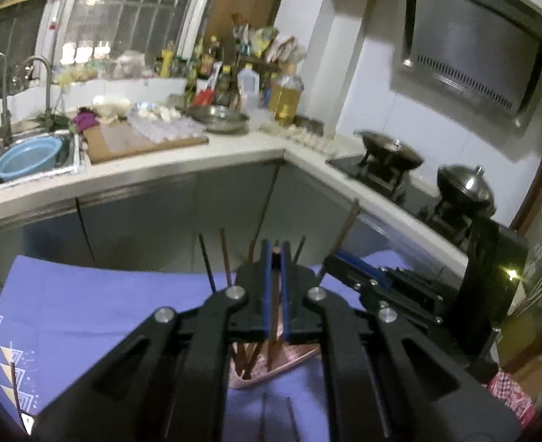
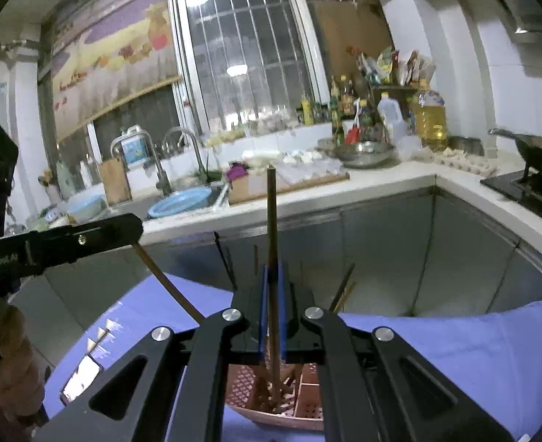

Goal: Organize utensils
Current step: 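Lift both held chopsticks upright and lower them into the pink basket, then close the left tool on a chopstick while the right tool grasps the last one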

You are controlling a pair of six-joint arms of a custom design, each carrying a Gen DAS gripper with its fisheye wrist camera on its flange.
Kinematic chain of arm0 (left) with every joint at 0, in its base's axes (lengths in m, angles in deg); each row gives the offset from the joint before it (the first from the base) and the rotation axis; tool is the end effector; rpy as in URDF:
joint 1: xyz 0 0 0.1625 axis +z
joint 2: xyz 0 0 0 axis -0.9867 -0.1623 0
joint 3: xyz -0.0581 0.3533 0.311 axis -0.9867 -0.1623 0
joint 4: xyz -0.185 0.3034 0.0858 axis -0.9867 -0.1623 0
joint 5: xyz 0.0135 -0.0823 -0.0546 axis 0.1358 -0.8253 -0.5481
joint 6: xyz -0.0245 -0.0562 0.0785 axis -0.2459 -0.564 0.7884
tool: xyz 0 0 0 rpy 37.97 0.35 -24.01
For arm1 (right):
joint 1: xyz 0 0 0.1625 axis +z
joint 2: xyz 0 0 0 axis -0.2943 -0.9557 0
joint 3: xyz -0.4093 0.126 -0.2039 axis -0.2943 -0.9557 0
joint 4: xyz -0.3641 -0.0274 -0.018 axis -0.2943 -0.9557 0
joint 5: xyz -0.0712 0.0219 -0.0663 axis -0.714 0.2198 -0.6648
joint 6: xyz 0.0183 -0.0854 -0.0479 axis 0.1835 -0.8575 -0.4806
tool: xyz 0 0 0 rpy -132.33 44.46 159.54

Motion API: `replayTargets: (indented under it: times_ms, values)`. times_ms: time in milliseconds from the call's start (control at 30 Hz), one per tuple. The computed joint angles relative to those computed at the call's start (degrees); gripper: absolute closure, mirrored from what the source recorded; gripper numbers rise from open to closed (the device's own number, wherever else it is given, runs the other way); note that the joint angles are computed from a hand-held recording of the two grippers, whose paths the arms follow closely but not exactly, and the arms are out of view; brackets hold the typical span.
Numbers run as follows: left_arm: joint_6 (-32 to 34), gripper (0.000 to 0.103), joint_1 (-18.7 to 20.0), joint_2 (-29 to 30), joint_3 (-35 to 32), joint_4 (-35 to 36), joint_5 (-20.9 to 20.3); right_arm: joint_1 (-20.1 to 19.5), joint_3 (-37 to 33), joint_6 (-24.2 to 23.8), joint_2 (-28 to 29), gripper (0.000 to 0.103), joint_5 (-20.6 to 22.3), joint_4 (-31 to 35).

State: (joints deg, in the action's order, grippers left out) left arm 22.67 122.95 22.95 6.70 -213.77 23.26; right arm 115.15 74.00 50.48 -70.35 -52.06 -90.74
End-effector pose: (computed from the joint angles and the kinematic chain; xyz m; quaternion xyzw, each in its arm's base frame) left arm -0.5330 -0.7565 0.2233 0.2130 0.8639 -0.4205 0.1775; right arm 0.2423 -0.7889 0.4588 0.3377 -0.8583 0.3707 0.1091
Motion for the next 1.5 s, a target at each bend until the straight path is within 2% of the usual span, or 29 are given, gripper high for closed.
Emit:
replayTargets:
  times_ms: [200, 300, 367, 400, 533, 567, 767, 833, 867, 967, 1100, 1200, 1333, 1433, 1500]
  values:
    - [-3.52, 0.099, 1.64, 2.46, -1.00, 5.27, 0.65, -1.91, 4.12, 0.35, -0.36, 0.097, -0.97, 1.45]
    - [-7.70, 0.093, 2.25, 3.75, -2.61, 12.65, 0.64, -2.10, 4.75, 1.37, -0.89, 0.095, -1.73, 3.95]
    - [-9.94, 0.089, 2.23, 3.25, -0.82, 14.60, 1.28, -1.94, 6.67, 1.99, -2.16, 0.090, -1.94, 2.93]
    - [-10.33, 0.087, 2.10, 2.19, 1.96, 12.80, 1.72, -1.88, 7.97, 2.25, -3.07, 0.088, -1.36, 1.94]
    - [-11.12, 0.077, 0.92, -3.25, 14.18, 1.36, 2.77, -1.27, 14.38, 2.87, -7.34, 0.064, 1.56, -4.22]
    - [-10.98, 0.076, 0.58, -4.15, 16.07, -0.85, 3.25, -1.19, 15.44, 2.80, -8.13, 0.061, 2.08, -5.23]
    - [-7.47, 0.068, -3.40, -11.85, 35.81, -22.18, 9.02, -1.98, 26.58, 4.77, -15.37, 0.060, 6.27, -9.82]
    - [-8.15, 0.067, -4.28, -13.67, 42.24, -24.79, 10.51, -3.05, 32.23, 4.95, -17.94, 0.060, 5.49, -10.76]
    - [-9.89, 0.067, -4.61, -14.52, 45.69, -24.48, 11.29, -3.62, 34.77, 4.87, -18.83, 0.060, 4.71, -11.27]
    - [-16.92, 0.067, -4.76, -15.70, 52.91, -19.32, 11.38, -5.07, 43.89, 4.00, -20.37, 0.060, -2.66, -15.42]
    - [-21.48, 0.067, -4.68, -14.42, 56.90, -11.51, 9.00, -5.73, 50.04, 2.91, -19.59, 0.065, -10.09, -17.86]
    - [-22.94, 0.067, -4.93, -12.81, 57.22, -6.16, 8.75, -5.80, 52.97, 3.26, -19.41, 0.066, -11.74, -17.66]
    - [-24.94, 0.067, -5.24, -11.44, 56.95, -1.15, 11.21, -5.16, 55.17, 1.16, -18.90, 0.066, -14.52, -20.11]
    - [-27.38, 0.067, -4.41, -11.86, 57.56, 0.00, 9.93, -5.22, 56.38, -0.86, -19.03, 0.075, -15.62, -22.95]
    - [-26.97, 0.068, -4.30, -12.32, 59.19, -2.76, 9.49, -5.70, 56.36, -0.72, -19.45, 0.079, -15.02, -23.03]
